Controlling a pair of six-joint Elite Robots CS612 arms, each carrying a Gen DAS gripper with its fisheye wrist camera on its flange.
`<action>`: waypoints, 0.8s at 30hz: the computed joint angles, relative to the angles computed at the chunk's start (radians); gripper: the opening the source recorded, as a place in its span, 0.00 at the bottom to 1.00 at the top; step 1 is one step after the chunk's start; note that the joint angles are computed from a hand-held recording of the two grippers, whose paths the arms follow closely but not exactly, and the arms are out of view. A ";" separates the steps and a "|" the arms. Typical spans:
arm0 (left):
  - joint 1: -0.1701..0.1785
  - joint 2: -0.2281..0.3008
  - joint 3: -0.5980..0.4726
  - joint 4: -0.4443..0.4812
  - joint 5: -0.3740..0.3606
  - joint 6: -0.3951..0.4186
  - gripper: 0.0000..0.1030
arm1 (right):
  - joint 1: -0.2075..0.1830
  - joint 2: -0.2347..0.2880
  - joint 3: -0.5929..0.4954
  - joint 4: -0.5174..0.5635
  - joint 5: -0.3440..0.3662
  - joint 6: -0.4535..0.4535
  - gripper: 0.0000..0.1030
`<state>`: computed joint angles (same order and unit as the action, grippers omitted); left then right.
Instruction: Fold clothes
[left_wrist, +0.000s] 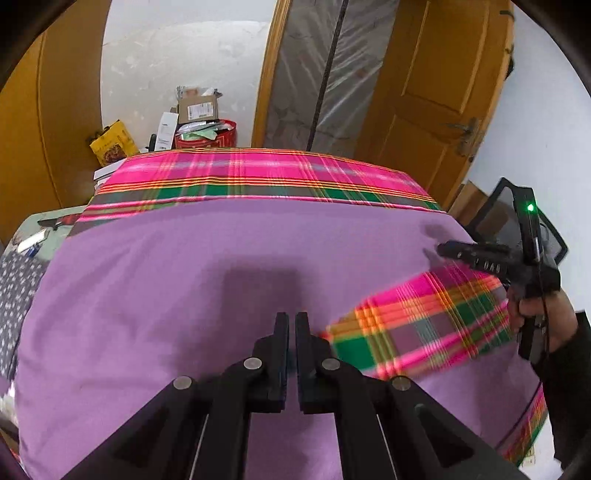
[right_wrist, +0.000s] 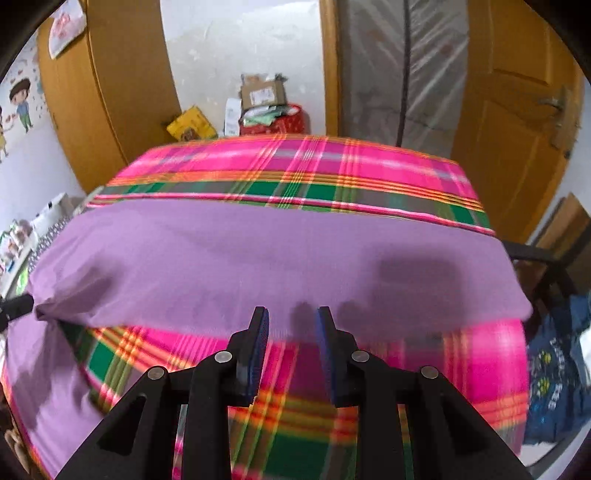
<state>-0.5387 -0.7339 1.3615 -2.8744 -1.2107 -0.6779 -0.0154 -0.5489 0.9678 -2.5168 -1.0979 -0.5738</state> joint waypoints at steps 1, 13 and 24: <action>0.005 0.018 -0.034 0.024 -0.006 0.010 0.03 | 0.006 0.014 -0.023 0.015 -0.012 -0.006 0.27; 0.030 0.104 -0.140 0.122 -0.126 0.057 0.03 | 0.007 0.046 -0.062 0.076 -0.053 -0.076 0.27; 0.027 0.092 -0.092 0.049 -0.128 0.047 0.03 | 0.008 0.094 -0.166 0.118 -0.125 -0.032 0.27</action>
